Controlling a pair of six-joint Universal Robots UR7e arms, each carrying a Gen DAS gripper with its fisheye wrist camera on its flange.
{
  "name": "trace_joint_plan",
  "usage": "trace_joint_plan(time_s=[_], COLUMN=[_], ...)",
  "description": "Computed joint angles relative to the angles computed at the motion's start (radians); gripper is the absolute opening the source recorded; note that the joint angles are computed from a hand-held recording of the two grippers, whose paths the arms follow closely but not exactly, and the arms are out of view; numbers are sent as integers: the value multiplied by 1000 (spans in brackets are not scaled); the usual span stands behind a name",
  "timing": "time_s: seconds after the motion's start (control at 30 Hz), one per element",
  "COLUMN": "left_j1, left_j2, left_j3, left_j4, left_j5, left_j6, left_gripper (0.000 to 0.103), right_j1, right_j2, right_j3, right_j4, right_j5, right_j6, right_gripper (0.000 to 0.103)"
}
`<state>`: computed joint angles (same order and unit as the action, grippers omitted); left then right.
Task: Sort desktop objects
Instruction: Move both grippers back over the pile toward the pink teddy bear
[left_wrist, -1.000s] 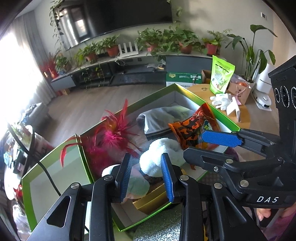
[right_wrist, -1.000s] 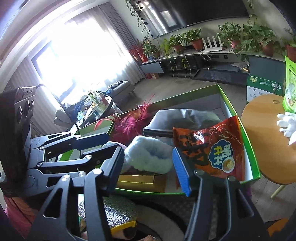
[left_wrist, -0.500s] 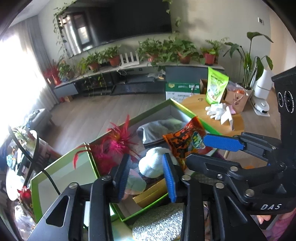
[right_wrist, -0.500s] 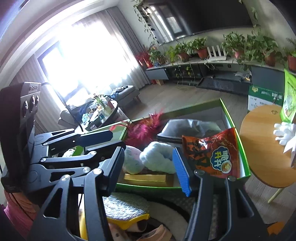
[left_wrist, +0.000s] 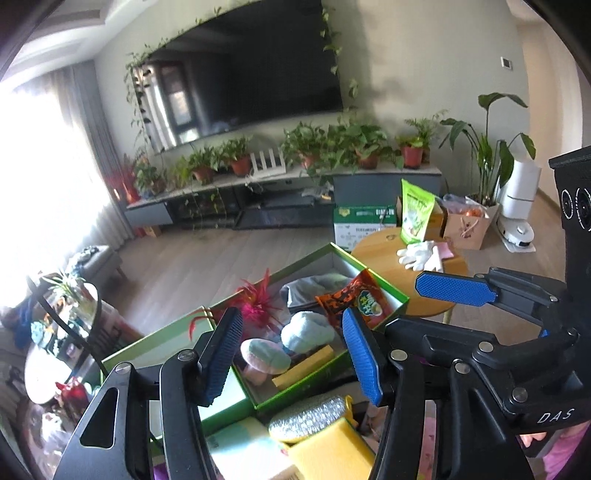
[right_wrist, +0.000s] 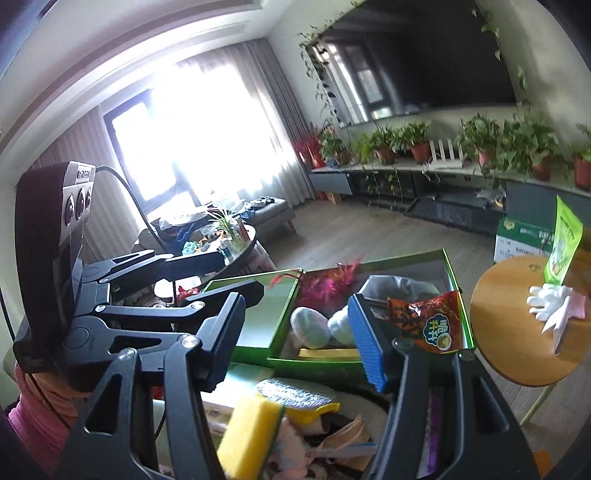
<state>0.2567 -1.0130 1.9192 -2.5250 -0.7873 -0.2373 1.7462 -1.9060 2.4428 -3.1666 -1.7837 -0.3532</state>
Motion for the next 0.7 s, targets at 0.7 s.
trace_joint_plan(time_s=[0.7], left_j1=[-246], left_j2=[-226], left_j3=[225], left_j4=[87], left_j5=[48], left_j6=[-277], left_gripper=[57], right_j1=[417], right_j2=[-122], right_j3=[118], right_j4=[28], right_j5=[-368], right_j6=[84], right_gripper=[62])
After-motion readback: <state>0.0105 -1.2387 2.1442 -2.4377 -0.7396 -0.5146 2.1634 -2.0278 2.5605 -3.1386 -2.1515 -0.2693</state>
